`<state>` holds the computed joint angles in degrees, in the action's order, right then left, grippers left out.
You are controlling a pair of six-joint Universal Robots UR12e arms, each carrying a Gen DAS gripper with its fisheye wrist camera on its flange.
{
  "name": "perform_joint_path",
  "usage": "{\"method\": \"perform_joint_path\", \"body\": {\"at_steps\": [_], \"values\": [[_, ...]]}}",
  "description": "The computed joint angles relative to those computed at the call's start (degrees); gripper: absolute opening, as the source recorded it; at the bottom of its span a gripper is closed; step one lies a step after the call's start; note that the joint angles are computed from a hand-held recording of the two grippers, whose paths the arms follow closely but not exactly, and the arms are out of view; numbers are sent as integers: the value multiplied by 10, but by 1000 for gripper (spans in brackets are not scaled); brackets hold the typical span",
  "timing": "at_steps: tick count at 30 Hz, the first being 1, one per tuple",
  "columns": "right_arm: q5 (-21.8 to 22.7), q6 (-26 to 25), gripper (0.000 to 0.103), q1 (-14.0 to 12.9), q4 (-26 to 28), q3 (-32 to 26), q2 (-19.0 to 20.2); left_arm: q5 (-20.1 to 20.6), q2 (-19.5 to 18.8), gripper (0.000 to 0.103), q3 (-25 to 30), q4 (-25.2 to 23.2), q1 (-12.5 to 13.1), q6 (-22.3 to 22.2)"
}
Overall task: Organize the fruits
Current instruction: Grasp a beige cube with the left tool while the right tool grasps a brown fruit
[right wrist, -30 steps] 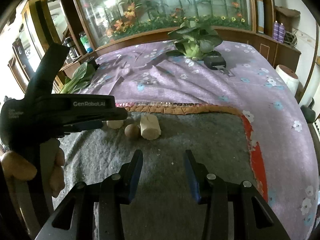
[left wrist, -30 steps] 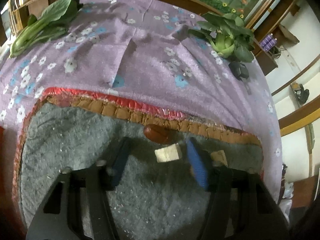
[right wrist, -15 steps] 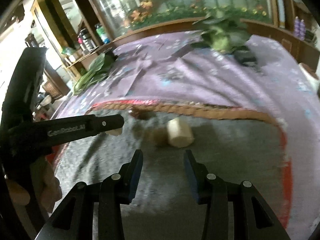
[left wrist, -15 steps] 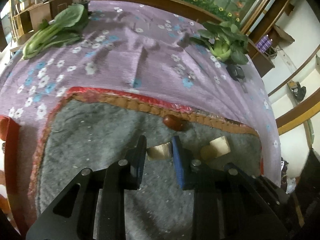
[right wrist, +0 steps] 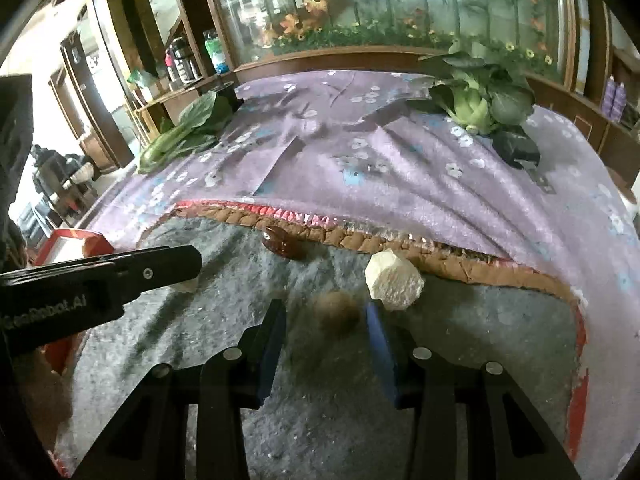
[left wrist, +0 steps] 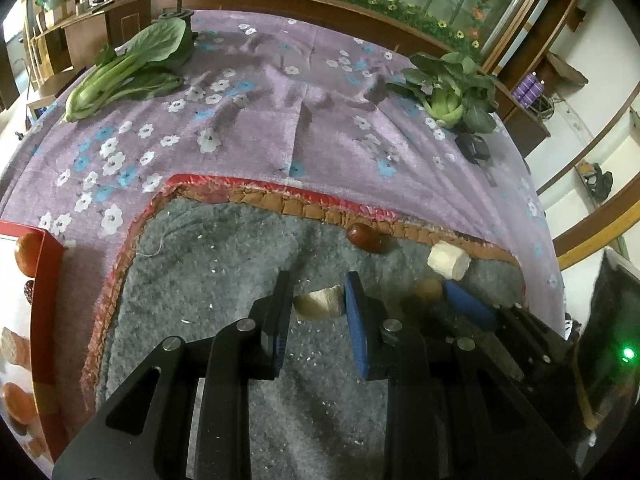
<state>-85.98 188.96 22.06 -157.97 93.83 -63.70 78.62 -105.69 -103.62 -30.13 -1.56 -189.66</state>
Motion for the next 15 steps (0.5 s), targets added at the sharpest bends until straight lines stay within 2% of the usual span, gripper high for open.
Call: {"method": "perform_joint_path", "body": {"at_steps": [2, 3, 4, 9, 15], "values": [[-17, 5, 41, 2, 12, -7, 7, -2, 0, 25, 0, -1, 0, 2], [-25, 7, 36, 3, -5, -4, 8, -2, 1, 25, -1, -1, 0, 3], [-24, 10, 22, 2, -16, -1, 9, -1, 1, 25, -2, 0, 0, 2], [-7, 13, 22, -3, -19, 9, 0, 8, 9, 25, -10, 1, 1, 7], [6, 11, 22, 9, -43, 37, -26, 12, 30, 25, -32, 4, 4, 18]]}}
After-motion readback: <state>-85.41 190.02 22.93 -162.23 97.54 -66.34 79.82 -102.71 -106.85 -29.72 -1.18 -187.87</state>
